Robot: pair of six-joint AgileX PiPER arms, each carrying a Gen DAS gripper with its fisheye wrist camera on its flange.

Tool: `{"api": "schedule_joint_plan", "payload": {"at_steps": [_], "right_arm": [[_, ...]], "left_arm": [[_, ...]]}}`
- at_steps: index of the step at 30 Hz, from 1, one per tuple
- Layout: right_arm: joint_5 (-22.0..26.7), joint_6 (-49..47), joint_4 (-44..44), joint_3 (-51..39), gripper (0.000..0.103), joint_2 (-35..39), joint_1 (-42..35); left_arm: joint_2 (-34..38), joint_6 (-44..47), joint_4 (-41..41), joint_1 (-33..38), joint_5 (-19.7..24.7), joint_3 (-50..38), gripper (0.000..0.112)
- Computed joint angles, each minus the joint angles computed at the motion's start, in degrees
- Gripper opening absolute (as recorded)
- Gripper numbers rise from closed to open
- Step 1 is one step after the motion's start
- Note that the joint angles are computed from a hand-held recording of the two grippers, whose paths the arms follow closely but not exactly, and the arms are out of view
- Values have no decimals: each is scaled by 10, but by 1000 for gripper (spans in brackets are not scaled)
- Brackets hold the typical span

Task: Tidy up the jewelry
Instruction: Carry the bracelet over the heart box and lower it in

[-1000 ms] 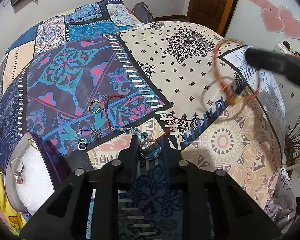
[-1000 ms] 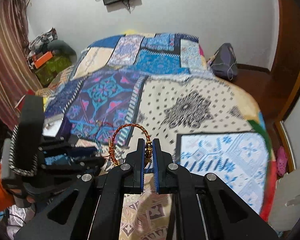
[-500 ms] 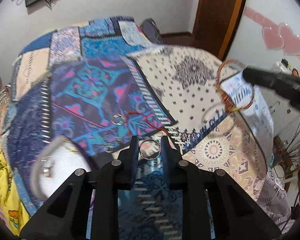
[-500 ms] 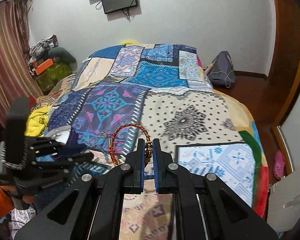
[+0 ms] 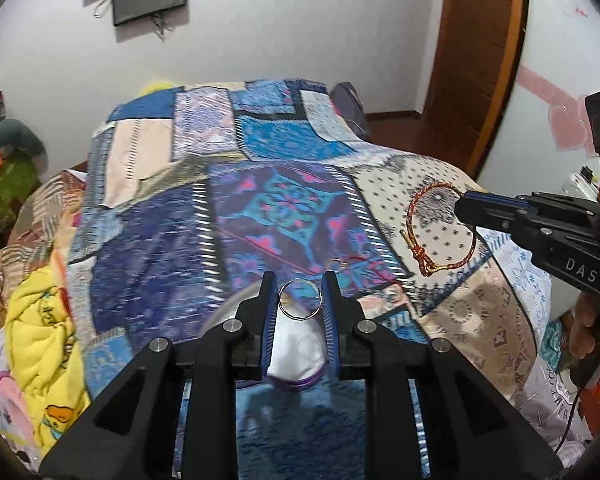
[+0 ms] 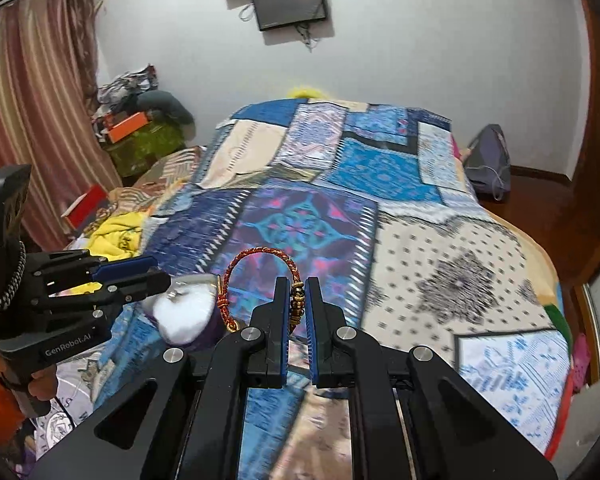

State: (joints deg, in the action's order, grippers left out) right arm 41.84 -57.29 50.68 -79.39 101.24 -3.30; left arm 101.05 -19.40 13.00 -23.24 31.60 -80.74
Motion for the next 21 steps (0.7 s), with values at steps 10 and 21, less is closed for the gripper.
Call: {"api": "schedule_joint_plan", "payload": {"at_steps": [10,21], "right_arm": [[-9,32,-14,-22,7,9,67],[-7,74,-54,-54,7,63,123]], "left_arm": [[-56,13,2,48,-16,60,21],[-31,80,-69,82,-35,81,21]]}}
